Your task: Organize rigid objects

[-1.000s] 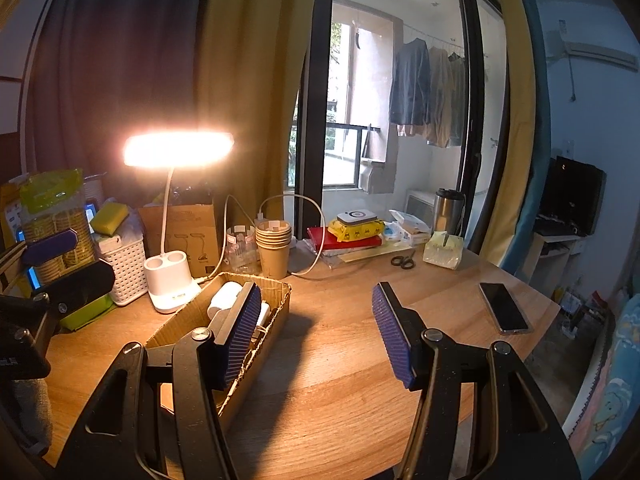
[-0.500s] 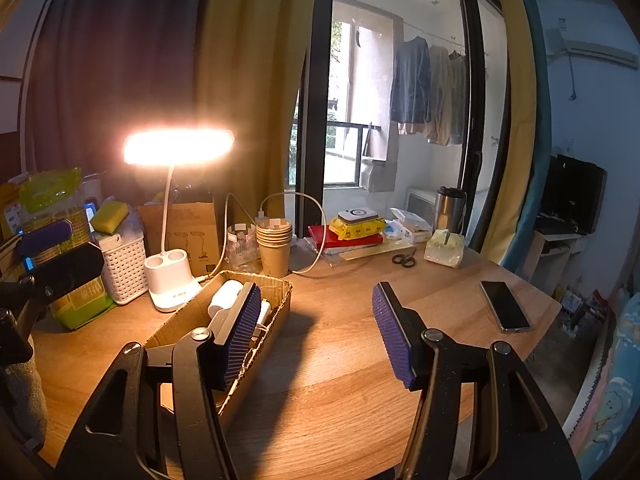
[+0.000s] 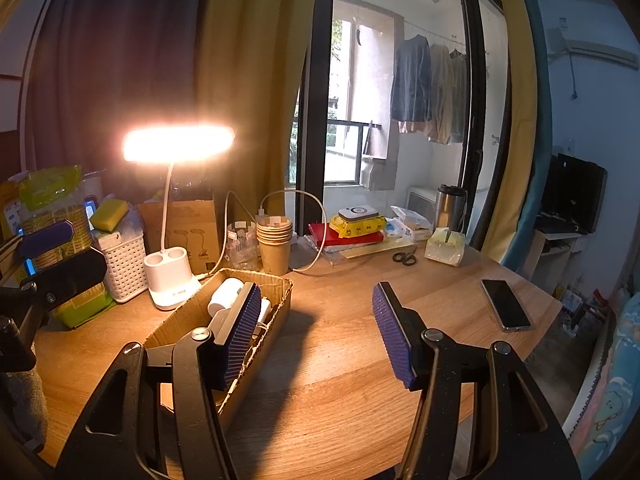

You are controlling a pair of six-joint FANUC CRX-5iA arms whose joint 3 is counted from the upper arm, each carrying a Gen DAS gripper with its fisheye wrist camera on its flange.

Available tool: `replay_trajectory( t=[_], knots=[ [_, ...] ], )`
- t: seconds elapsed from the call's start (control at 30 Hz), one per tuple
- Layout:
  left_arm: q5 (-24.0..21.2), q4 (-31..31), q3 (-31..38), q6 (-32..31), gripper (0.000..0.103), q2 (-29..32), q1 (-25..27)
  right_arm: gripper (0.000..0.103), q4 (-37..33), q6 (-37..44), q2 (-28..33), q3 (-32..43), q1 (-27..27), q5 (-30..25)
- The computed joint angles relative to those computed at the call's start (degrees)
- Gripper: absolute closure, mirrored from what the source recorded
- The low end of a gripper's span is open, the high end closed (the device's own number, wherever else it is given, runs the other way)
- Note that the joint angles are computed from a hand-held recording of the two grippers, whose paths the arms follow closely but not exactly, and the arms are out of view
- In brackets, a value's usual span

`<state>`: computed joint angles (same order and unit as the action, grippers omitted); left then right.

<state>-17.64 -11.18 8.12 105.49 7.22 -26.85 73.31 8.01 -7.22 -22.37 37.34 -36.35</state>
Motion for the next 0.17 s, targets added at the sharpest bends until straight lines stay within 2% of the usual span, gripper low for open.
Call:
replay_trajectory(
  t=[0.17],
  knots=[
    [0.18,-0.65,-0.08,0.43,0.004,0.00,-0.17,0.042,-0.31,0.28,-0.32,-0.34,-0.16,0.46]
  ],
)
